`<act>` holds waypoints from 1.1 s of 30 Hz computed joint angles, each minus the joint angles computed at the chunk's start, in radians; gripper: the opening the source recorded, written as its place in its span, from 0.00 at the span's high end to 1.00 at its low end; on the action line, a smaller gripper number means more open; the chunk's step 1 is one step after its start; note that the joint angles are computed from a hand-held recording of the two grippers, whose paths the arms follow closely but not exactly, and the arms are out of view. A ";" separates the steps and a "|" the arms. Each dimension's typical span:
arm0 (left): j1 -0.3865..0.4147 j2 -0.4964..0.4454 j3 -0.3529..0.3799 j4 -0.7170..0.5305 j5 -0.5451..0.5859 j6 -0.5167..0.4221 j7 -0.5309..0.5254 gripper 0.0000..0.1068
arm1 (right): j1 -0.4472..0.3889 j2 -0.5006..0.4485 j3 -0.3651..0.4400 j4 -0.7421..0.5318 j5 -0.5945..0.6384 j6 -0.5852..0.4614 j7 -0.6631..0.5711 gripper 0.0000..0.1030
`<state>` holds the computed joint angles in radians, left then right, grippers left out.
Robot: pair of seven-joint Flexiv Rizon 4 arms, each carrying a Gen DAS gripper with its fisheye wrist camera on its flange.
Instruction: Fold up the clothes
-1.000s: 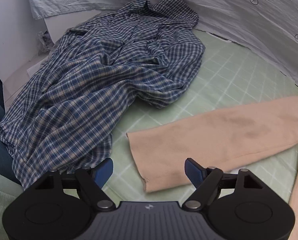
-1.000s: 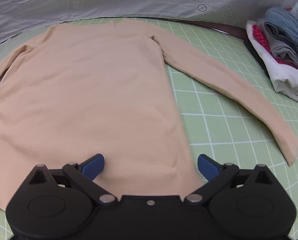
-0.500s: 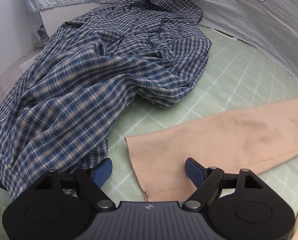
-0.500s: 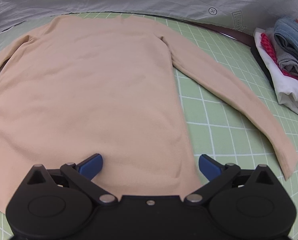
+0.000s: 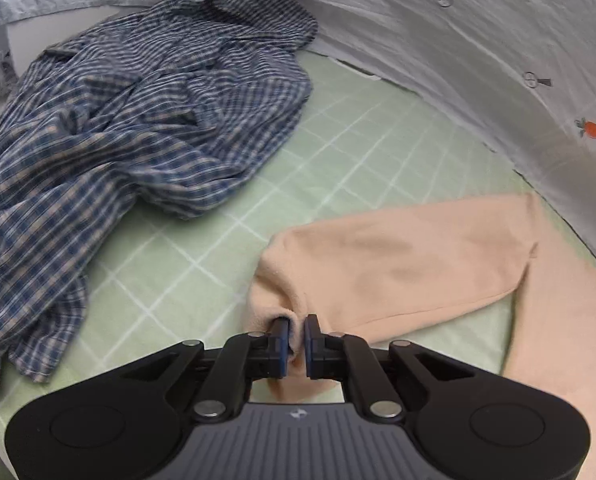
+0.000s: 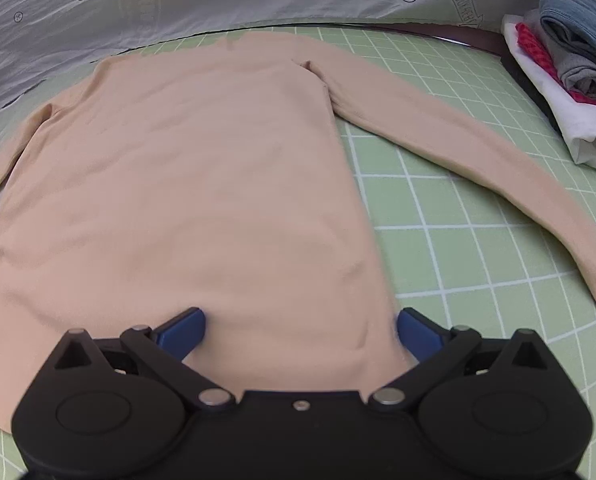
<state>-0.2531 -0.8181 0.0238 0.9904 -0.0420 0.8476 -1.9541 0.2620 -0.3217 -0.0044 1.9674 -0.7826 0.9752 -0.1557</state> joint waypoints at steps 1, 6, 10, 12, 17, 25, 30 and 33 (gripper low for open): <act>0.006 -0.006 -0.031 -0.009 -0.018 0.011 0.032 0.92 | 0.000 -0.001 0.000 -0.001 -0.002 0.002 -0.001 0.00; 0.033 -0.051 -0.236 -0.036 -0.208 0.054 0.291 0.92 | -0.004 0.001 -0.009 0.013 -0.026 0.032 0.017 0.00; 0.017 -0.077 -0.356 -0.039 -0.331 0.081 0.484 0.75 | -0.005 0.003 -0.017 0.023 -0.054 0.050 0.042 0.00; -0.014 -0.075 -0.328 -0.045 -0.336 0.075 0.502 0.45 | -0.006 0.002 -0.017 0.023 -0.063 0.052 0.049 0.00; -0.061 -0.042 -0.206 -0.016 -0.318 0.051 0.429 0.38 | -0.012 -0.001 -0.008 0.010 -0.035 0.042 0.036 0.00; -0.056 0.007 -0.120 0.041 -0.222 -0.052 0.281 0.35 | -0.042 -0.012 -0.076 0.001 -0.176 0.286 0.313 0.00; -0.041 0.018 -0.127 0.057 -0.208 -0.082 0.279 0.33 | -0.068 -0.145 -0.111 -0.079 -0.078 0.648 0.421 0.11; -0.036 0.020 -0.134 0.062 -0.207 -0.089 0.290 0.33 | -0.193 -0.276 0.069 -0.180 0.049 0.788 0.408 0.28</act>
